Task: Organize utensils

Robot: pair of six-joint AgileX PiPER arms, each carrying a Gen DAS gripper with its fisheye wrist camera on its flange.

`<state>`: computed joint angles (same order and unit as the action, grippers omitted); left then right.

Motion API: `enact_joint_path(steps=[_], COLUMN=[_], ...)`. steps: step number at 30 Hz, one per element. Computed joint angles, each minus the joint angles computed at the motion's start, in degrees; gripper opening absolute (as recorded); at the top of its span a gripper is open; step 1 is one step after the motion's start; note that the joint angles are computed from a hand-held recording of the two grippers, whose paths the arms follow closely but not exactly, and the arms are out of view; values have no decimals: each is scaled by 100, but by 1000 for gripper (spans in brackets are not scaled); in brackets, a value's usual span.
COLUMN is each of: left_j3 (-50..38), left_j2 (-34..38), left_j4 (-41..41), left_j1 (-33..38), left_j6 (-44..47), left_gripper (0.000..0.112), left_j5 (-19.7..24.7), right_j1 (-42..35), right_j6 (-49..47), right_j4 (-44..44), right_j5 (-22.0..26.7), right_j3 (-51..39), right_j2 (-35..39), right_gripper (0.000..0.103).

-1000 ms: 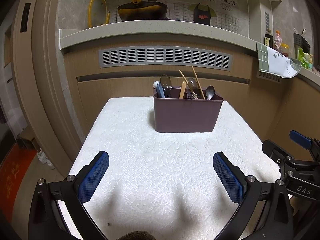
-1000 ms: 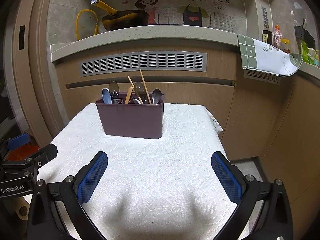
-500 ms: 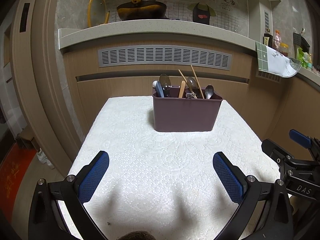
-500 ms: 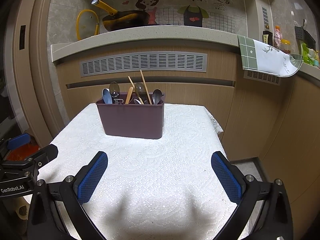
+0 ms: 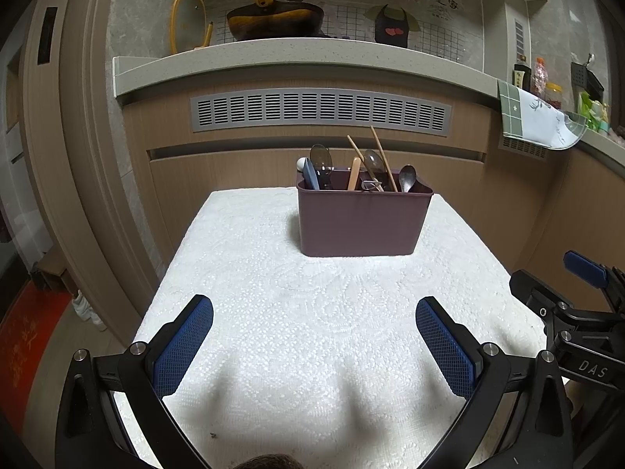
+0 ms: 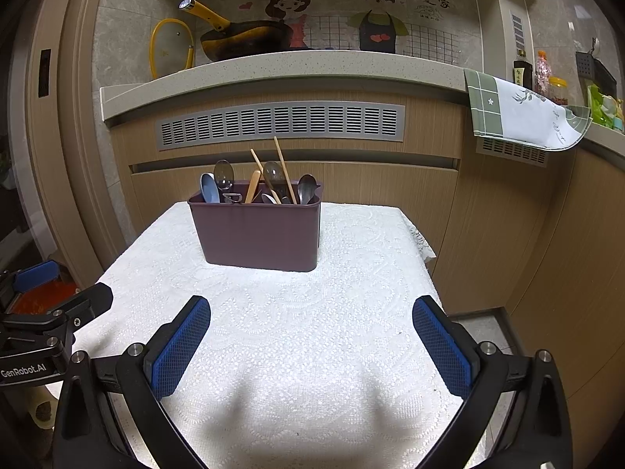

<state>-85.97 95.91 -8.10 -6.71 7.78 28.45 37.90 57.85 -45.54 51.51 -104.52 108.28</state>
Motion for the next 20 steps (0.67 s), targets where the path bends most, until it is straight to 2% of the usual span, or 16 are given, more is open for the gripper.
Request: enact_joint_path(steps=[20], left_j3=[-68], left_j2=[154], left_j4=[326], left_j1=[-5], left_j6=[-293], left_gripper=[103], left_j5=[122], right_j1=[-43], right_j6=[-13], right_j4=[48], right_j5=[-81], right_j3=[42], right_j2=[-22], right_gripper=[103])
